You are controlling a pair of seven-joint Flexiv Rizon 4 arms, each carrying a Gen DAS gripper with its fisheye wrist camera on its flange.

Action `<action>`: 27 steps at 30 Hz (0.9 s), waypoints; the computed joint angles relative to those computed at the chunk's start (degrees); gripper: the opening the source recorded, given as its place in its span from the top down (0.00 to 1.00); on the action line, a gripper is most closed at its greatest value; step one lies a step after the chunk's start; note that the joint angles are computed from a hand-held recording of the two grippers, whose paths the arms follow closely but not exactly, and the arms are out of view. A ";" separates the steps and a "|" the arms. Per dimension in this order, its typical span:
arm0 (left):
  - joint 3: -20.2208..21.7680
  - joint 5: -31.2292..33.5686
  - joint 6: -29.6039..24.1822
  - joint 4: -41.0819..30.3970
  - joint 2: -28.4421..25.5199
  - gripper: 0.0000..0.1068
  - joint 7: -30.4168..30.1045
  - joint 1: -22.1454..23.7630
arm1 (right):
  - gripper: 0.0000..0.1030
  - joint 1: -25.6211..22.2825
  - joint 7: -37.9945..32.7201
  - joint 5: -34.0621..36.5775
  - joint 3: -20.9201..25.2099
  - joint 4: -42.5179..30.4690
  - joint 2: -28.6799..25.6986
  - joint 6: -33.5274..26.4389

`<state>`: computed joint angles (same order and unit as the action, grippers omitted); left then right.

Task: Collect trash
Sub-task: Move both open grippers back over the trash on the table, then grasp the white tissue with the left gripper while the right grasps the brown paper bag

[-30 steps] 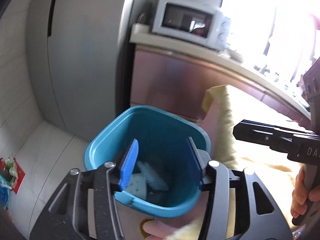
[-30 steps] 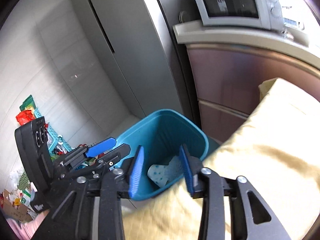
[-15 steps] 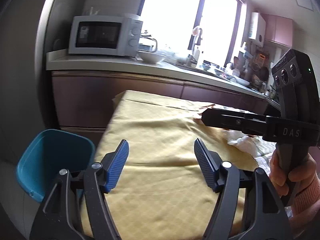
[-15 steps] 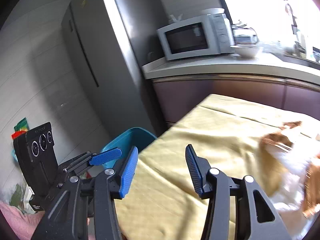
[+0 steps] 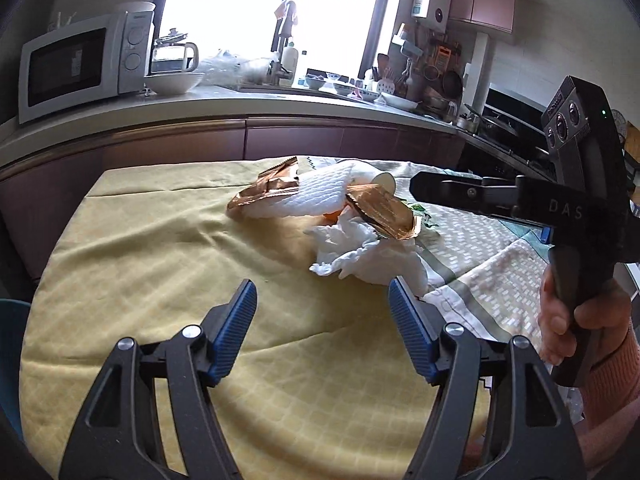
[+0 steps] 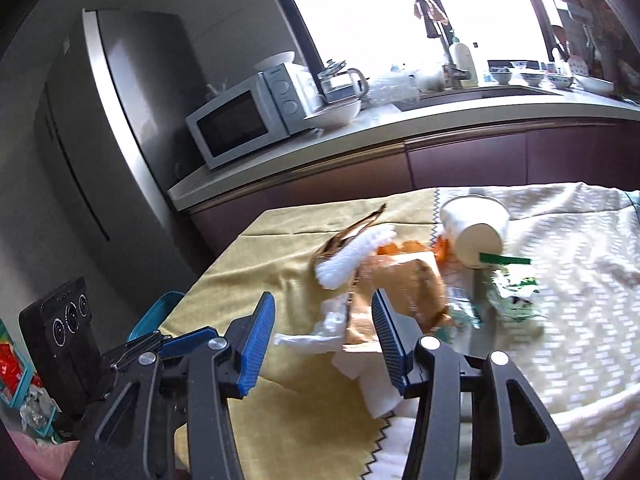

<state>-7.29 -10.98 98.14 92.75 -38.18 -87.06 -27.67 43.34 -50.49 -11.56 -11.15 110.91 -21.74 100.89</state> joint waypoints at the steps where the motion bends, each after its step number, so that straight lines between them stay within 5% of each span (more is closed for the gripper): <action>1: 1.08 -0.26 -1.34 -1.53 -0.64 0.36 0.04 -1.12 | 0.51 0.02 0.39 0.66 -0.73 0.77 0.23 0.52; 5: 5.88 -0.02 -6.72 -7.39 -3.12 0.36 -0.46 -4.94 | 0.51 -0.98 1.28 3.25 -1.66 2.54 0.40 0.68; 11: 8.17 2.40 -14.09 -14.77 -6.37 0.36 -3.06 -6.08 | 0.50 -14.62 2.00 3.13 12.06 0.74 -2.27 0.14; 19: 8.85 6.46 -22.16 -21.52 -8.94 0.39 -6.45 -6.24 | 0.51 -25.67 2.00 1.35 24.65 -3.13 -6.55 -0.52; 25: 7.60 8.19 -25.87 -24.17 -10.01 0.56 -8.56 -5.24 | 0.51 -29.93 2.16 0.48 30.00 -4.97 -8.96 -0.80; 27: 6.73 8.17 -25.87 -24.05 -10.02 0.73 -8.93 -4.56 | 0.52 -30.35 2.36 0.42 30.52 -5.07 -9.19 -0.76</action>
<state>-0.57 -2.80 72.27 68.70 -48.20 -95.99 -32.23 12.99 -48.13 -11.14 19.36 105.84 -30.93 100.13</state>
